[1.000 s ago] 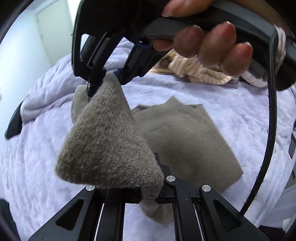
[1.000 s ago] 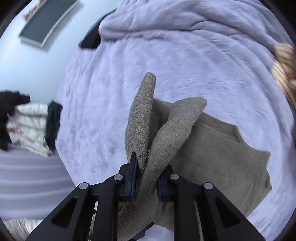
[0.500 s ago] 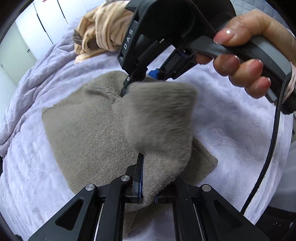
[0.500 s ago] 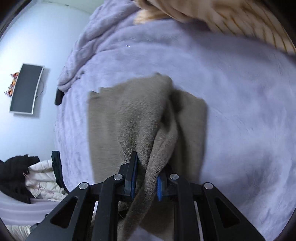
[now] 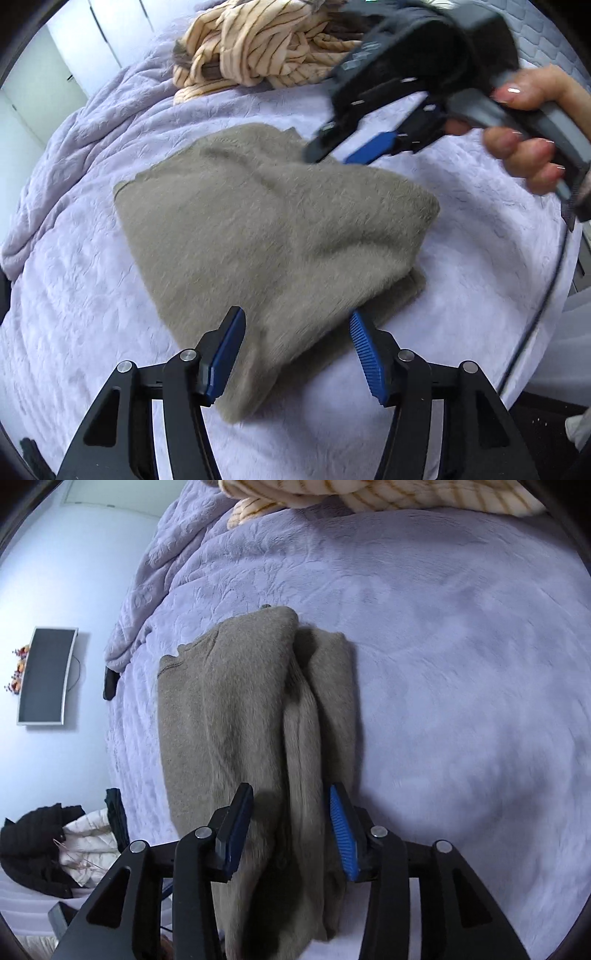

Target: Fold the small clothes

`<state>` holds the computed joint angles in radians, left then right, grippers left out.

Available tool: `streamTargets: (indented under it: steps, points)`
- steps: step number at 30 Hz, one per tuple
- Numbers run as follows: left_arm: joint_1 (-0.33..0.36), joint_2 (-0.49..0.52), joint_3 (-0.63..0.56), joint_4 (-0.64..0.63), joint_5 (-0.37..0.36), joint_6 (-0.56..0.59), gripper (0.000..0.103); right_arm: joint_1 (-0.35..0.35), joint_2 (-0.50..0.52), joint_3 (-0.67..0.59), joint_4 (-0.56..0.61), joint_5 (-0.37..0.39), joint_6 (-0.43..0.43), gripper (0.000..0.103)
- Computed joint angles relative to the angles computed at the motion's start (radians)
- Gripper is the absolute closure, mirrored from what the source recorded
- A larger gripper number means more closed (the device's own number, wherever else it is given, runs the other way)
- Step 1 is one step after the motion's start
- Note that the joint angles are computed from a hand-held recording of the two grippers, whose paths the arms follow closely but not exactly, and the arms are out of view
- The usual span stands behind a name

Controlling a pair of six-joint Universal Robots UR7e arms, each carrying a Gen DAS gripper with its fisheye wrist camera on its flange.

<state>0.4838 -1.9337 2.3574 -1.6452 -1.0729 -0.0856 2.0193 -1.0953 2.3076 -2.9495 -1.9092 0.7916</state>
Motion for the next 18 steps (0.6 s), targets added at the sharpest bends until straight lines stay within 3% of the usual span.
streamTargets:
  steps: [6,10,14,18]
  points:
    - [0.040,-0.023,-0.015,0.109,0.033,-0.096,0.043,0.060,-0.065,0.132,-0.095,0.038,0.168,0.039]
    - [0.015,-0.072,0.025,0.152,0.076,-0.100,0.043,0.107,-0.064,0.219,-0.242,0.062,0.271,0.035]
    - [0.051,-0.052,0.017,0.120,0.082,-0.160,0.043,0.139,0.024,0.248,-0.402,0.110,0.306,0.035]
    - [0.086,-0.015,0.008,0.070,0.098,-0.222,0.043,0.127,0.166,0.212,-0.566,0.127,0.293,0.035]
